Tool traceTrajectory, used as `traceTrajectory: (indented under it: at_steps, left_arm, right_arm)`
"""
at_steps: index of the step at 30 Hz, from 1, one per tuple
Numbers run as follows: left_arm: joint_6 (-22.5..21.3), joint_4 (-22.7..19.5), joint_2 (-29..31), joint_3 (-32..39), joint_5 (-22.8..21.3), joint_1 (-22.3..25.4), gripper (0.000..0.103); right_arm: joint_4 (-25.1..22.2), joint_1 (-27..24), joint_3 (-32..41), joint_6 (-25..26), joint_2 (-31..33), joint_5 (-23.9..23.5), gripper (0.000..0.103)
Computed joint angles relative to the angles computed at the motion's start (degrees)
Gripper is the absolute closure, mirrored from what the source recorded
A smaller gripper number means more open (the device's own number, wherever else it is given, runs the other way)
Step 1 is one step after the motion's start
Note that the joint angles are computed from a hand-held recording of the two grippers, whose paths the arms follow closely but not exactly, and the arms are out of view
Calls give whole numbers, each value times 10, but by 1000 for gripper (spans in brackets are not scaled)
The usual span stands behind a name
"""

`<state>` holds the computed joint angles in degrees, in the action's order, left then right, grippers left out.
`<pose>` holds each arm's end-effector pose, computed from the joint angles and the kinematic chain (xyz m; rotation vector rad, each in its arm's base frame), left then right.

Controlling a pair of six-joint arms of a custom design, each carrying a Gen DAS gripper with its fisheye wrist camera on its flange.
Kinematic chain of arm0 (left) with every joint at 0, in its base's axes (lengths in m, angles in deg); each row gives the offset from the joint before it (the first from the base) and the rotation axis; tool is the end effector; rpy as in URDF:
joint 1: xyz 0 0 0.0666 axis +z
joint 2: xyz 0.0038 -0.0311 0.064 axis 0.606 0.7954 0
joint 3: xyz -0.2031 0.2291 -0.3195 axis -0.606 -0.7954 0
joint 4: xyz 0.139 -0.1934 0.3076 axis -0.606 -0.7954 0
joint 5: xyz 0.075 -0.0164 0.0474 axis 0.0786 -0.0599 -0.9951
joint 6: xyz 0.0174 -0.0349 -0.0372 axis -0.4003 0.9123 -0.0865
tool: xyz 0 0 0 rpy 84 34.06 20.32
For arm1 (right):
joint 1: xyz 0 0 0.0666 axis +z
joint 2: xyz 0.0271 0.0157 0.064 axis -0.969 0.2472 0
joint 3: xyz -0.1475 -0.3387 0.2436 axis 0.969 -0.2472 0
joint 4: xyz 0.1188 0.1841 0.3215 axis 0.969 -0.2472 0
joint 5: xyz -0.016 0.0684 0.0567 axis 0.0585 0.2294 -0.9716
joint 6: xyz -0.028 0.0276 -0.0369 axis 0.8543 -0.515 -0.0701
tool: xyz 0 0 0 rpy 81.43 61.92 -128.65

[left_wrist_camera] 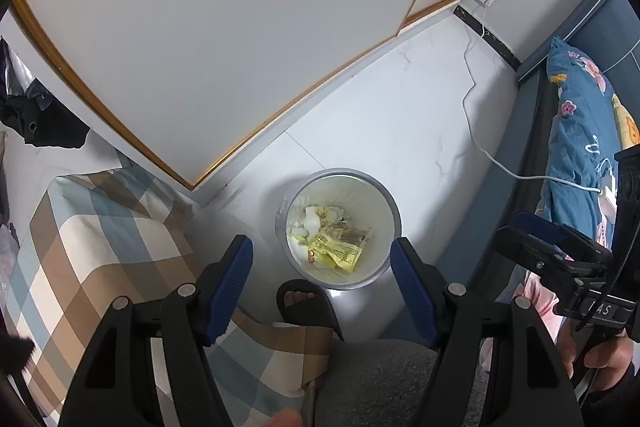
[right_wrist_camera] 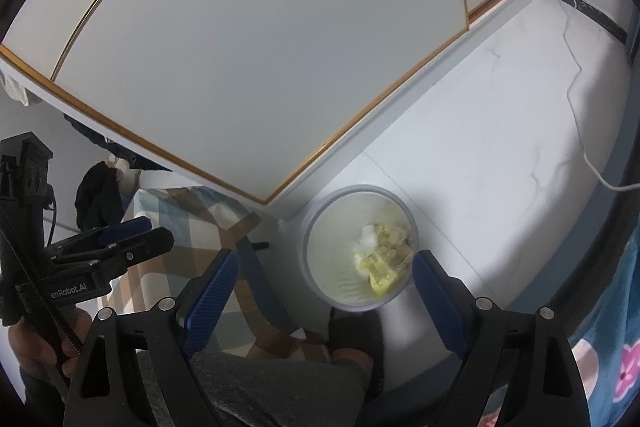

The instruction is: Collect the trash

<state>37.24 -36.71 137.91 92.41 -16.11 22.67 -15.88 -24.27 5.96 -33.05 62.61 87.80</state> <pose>0.4186 -0.1179 0.5165 0.7949 2.7766 -0.3198 0.3250 0.3920 0.4769 0.6071 2.5522 0.4910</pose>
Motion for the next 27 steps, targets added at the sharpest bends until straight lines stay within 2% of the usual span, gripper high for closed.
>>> traceTrajectory:
  at_steps: [27]
  left_arm:
    - [1, 8, -1, -5, 2, 3, 35]
  right_arm:
    - [4, 2, 1, 1, 2, 7, 14]
